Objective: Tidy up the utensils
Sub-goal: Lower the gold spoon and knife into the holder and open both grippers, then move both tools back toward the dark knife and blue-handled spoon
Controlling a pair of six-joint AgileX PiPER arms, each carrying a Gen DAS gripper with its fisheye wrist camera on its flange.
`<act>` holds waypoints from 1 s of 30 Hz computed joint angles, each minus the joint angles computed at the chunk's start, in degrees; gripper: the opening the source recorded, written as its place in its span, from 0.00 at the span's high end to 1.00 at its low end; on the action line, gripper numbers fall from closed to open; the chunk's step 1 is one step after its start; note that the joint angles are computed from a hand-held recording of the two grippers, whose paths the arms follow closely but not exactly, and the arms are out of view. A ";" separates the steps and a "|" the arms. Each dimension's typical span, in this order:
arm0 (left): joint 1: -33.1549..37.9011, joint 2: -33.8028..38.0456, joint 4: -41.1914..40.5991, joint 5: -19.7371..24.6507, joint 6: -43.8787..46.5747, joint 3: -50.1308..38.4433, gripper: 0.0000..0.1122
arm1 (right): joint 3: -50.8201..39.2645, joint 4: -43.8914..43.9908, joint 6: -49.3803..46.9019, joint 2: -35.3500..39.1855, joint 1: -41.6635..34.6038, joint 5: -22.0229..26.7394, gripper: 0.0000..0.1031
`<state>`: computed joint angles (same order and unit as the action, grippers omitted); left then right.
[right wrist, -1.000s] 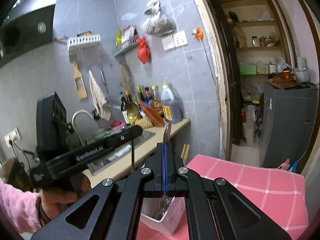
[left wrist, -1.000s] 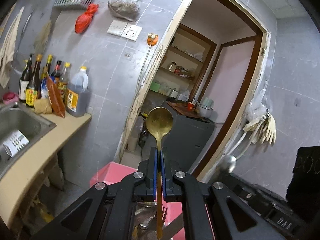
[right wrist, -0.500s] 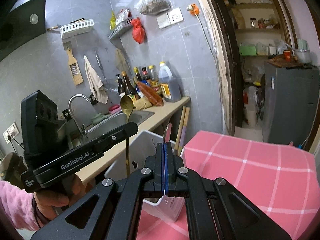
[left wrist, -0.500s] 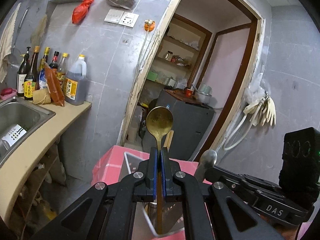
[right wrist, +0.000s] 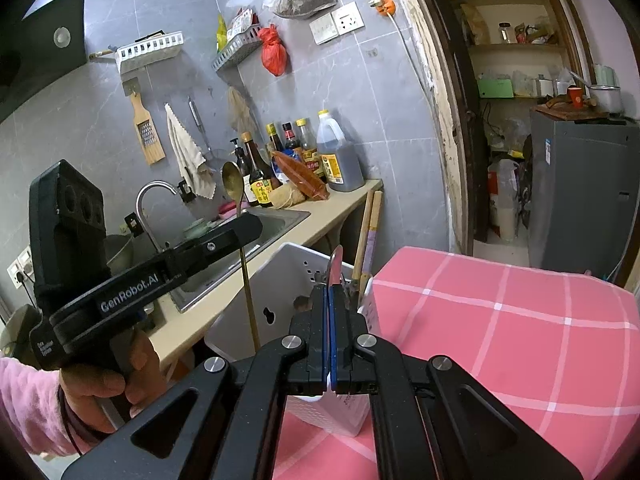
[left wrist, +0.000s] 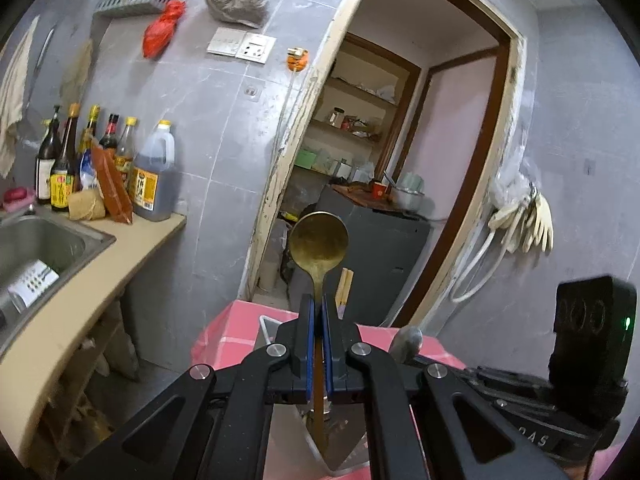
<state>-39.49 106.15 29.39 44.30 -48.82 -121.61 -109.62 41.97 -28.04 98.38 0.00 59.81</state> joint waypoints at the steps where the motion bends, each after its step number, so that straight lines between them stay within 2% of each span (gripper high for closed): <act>1: -0.01 0.09 -0.29 0.23 0.58 -0.08 0.96 | 0.14 -0.24 0.09 0.00 0.21 -0.06 0.98; 5: 0.17 -0.13 -0.34 0.42 0.50 0.96 0.96 | 0.06 -0.76 1.01 0.26 0.57 0.20 0.98; 8: 0.78 0.37 -2.49 3.14 0.67 -0.49 0.96 | 0.21 -0.53 1.59 0.25 0.39 1.03 0.98; 10: 1.64 -0.07 -5.08 3.55 0.81 -0.15 0.92 | 0.74 0.03 1.68 -0.10 0.10 1.31 0.98; 14: 2.61 -2.67 -6.96 1.28 -1.23 4.35 0.70 | 2.22 0.69 1.68 -1.37 -0.54 0.90 0.95; 18: 2.45 -4.76 -6.11 0.24 -3.72 6.87 0.63 | 4.87 1.80 1.54 -4.03 -1.80 -0.84 0.88; 20: 1.47 -5.67 -3.81 0.36 -5.30 7.48 0.56 | 7.73 2.44 1.34 -6.83 -2.80 -3.24 0.73; 22: 0.05 -6.03 -1.16 1.31 -6.14 6.95 0.53 | 9.33 1.97 2.02 -9.11 -3.54 -5.20 0.62; 25: -2.42 -5.98 2.91 3.64 -7.28 5.09 0.39 | 11.61 0.35 3.04 -12.67 -4.99 -7.93 0.55; 27: -4.52 -6.12 6.64 4.96 -9.31 4.59 0.27 | 12.66 -0.33 3.52 -14.69 -6.34 -9.12 0.47; 29: -6.85 -5.86 9.94 6.66 -10.87 3.58 0.21 | 13.50 -1.02 4.06 -16.68 -7.82 -9.63 0.33; 30: -7.88 -5.63 11.13 7.55 -11.31 2.99 0.19 | 13.90 -1.33 4.11 -17.70 -8.75 -9.65 0.30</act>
<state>-47.37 100.53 40.51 51.85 -60.13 -118.63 -95.72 40.64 -23.92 80.68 -8.74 50.16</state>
